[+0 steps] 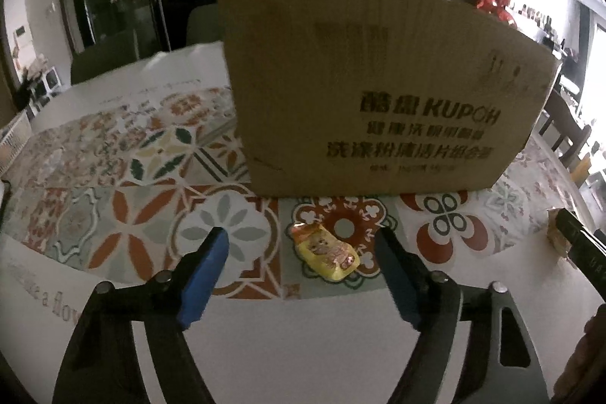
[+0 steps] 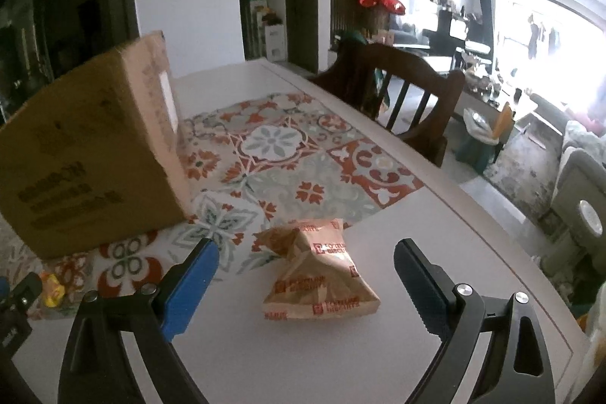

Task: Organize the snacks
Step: 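Grasp the yellow packet with the left tool while the right tool grasps the Fortune Biscuits bag, then carry the yellow packet and biscuit bag over the box and open both tools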

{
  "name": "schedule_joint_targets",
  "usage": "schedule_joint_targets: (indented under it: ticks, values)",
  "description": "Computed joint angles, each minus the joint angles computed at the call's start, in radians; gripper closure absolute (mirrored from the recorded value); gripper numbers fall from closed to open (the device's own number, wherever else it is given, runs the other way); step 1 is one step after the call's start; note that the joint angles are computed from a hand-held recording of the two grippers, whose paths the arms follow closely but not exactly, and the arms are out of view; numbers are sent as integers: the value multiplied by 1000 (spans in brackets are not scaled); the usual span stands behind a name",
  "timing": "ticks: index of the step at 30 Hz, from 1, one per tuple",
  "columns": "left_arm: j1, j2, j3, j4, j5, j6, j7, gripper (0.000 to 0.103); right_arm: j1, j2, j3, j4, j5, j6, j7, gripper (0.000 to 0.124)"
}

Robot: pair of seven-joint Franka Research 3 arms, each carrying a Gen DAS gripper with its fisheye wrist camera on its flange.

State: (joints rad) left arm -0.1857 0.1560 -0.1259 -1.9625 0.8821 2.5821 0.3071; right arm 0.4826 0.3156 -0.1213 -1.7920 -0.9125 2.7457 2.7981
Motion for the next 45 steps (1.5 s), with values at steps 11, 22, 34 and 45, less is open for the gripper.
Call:
schedule_joint_targets:
  ticks: [11, 22, 34, 45]
  values:
    - [6, 63, 6, 46, -104, 6, 76, 55, 0, 45, 1, 36, 120, -25, -103, 62]
    - [9, 66, 20, 17, -140, 101, 114, 77, 13, 41, -12, 9, 209, 48, -205, 82]
    - [5, -22, 8, -59, -98, 200, 149, 78, 14, -29, 2, -96, 365, 214, -364, 83]
    - [29, -142, -22, -123, 31, 234, 65, 78, 62, -124, -32, -182, 354, 325, -383, 83]
